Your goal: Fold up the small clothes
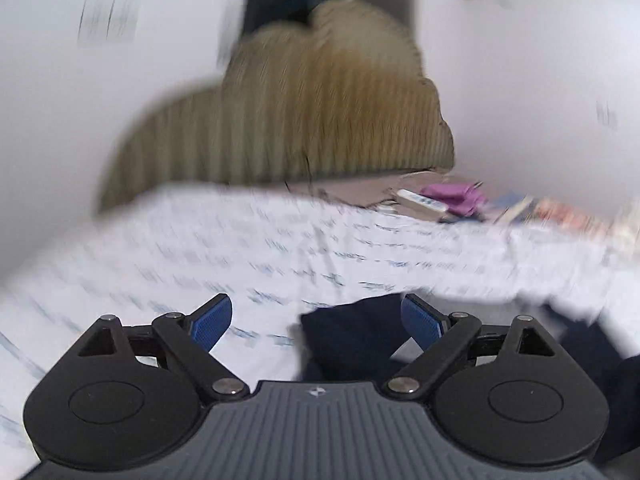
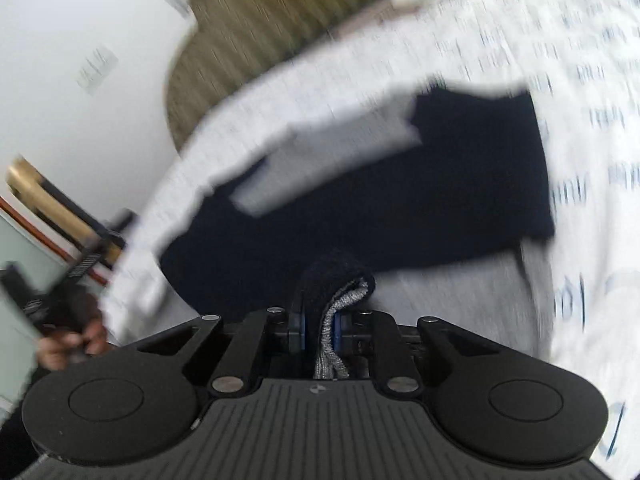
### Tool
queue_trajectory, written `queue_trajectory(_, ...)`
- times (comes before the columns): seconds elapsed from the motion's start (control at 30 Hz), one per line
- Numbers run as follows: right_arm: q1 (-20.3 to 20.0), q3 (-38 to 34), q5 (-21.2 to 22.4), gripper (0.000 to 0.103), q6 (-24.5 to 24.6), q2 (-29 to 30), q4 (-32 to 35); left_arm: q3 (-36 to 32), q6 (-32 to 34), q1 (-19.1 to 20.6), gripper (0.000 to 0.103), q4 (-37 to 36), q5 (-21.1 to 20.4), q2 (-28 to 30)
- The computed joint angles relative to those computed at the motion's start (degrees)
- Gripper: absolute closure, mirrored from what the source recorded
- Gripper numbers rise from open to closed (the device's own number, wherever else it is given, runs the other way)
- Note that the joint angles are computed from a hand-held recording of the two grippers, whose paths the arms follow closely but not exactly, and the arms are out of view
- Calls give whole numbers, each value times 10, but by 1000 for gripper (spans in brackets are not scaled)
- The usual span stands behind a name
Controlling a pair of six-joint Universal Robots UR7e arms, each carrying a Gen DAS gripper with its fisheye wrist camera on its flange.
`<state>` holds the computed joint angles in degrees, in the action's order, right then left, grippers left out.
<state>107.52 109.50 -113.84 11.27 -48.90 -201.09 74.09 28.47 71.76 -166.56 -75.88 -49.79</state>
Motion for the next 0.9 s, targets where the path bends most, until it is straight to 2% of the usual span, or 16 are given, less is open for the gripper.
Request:
queue_trajectory(0.07,6,-3,16,86,-24,-9,-55,-83,-96,14,11,108,-21,28)
queue_trajectory(0.17,-5,11,16,87,-49,-24,-135,-150,-164,27,11,204,-56,62)
queue_trajectory(0.23,-33,24,-12,87,-4,-37,-120,-163,-176,33,11,229,-58,77)
queue_trajectory(0.3,-55,27,-36,87,29,-40,-74,-186,-172,31,11,258,-49,97)
queue_trajectory(0.37,-62,21,-46,87,30,-28,-47,-197,-154,26,11,272,-32,110)
queue_trajectory(0.47,-68,14,-40,87,27,-19,-50,-238,-134,18,13,306,-4,141)
queue_trajectory(0.5,-68,12,-41,87,28,-17,-58,-254,-131,16,17,317,4,152)
queue_trajectory(0.57,-70,16,-36,87,30,-18,-79,-304,-132,12,55,372,20,178)
queue_trajectory(0.63,-75,27,-22,87,32,-23,-96,-341,-130,10,69,412,36,199)
queue_trajectory(0.73,-78,22,-29,87,26,-26,-69,-326,-100,4,93,393,61,197)
queue_trajectory(0.8,-77,21,-19,87,23,-26,-79,-318,-97,3,94,374,61,189)
queue_trajectory(0.9,-80,20,37,87,15,-20,-124,-356,-102,11,94,377,48,199)
